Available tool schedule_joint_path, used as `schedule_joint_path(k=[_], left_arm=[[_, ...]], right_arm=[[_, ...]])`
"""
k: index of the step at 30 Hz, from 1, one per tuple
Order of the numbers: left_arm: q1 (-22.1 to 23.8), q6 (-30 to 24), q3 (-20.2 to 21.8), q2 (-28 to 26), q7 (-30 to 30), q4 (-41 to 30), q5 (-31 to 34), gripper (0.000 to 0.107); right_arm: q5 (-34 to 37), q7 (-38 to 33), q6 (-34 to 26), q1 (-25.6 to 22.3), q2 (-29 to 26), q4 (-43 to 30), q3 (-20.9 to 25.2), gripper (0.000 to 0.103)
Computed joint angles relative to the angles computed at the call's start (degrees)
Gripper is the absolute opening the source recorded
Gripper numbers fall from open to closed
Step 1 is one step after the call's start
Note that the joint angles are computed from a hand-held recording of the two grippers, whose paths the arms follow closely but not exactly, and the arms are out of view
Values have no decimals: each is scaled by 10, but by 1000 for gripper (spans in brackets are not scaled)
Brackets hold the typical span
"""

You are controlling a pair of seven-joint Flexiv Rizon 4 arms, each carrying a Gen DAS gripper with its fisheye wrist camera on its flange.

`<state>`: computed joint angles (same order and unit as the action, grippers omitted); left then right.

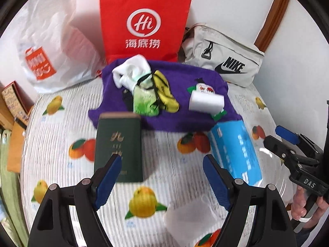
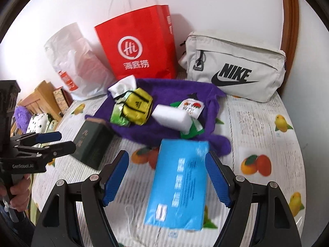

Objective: Organize soft objects
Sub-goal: 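Withdraw both grippers from the purple towel back over the sheet, then grasp the white tissue with the left gripper while the right grasps the clear plastic bag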

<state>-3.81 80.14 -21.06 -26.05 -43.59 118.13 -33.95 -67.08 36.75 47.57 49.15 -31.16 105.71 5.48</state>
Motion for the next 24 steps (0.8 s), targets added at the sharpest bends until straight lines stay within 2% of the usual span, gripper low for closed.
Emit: schedule_joint_path(k=[9,14,19,21,24], left_arm=[[34,47,-24,23,11,69,-34,80],[121,79,-116,32,46,114,-81,80],[179,96,-168,27,53,141,-74,80],[210,106,-198,20,57,152,-67,80],[232,109,-210,11,50,158,-47,80]], right_arm=[[-20,28,21,35,-31,-18,3,76],[-9,15,39,59,-65,-45,0,76],[1,12,90,73,-111,-75,-17,76],[20,-2,94,80,-130,-92,-23,76],[46,-12,90,91,-152,-110,-36,73]])
